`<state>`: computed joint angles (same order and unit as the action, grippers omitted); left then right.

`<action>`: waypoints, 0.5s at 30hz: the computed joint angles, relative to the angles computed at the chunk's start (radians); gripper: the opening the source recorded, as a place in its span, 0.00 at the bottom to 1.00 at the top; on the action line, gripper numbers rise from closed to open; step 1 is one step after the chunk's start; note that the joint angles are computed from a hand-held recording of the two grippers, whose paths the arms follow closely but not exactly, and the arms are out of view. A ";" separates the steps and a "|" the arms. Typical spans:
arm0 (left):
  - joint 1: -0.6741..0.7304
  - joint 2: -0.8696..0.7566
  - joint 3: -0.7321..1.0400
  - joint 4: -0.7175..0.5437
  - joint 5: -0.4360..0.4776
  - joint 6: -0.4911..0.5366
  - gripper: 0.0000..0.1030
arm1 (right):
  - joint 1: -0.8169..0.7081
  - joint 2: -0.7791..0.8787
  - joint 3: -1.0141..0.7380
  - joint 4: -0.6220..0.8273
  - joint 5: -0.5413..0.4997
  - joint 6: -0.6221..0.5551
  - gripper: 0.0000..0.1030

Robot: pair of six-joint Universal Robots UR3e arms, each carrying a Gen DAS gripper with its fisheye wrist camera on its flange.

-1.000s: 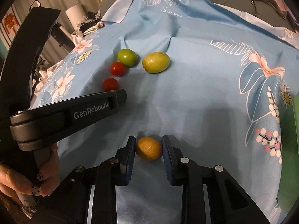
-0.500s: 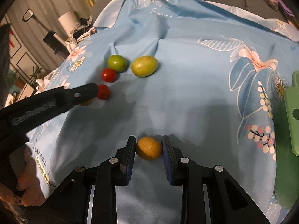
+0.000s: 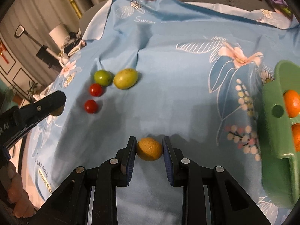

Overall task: Organize fruits
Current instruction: 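Carry the brownish fruit toward the green bowl while the right tool carries the yellow fruit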

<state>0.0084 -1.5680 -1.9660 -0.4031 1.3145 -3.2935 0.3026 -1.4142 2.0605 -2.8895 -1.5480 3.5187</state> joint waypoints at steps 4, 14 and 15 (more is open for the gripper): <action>-0.008 0.050 -0.024 0.026 -0.025 0.008 0.25 | -0.016 -0.040 0.026 -0.020 0.001 0.000 0.29; -0.077 0.115 -0.043 0.054 -0.044 0.040 0.25 | -0.060 -0.195 0.124 -0.048 -0.011 0.011 0.29; -0.081 0.119 -0.045 0.056 -0.054 0.046 0.25 | -0.070 -0.222 0.139 -0.053 -0.006 0.012 0.29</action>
<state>-0.0722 -1.4490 -2.0109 -0.3473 1.2601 -3.2473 0.2326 -1.6361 2.1994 -2.9427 -1.5543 3.5305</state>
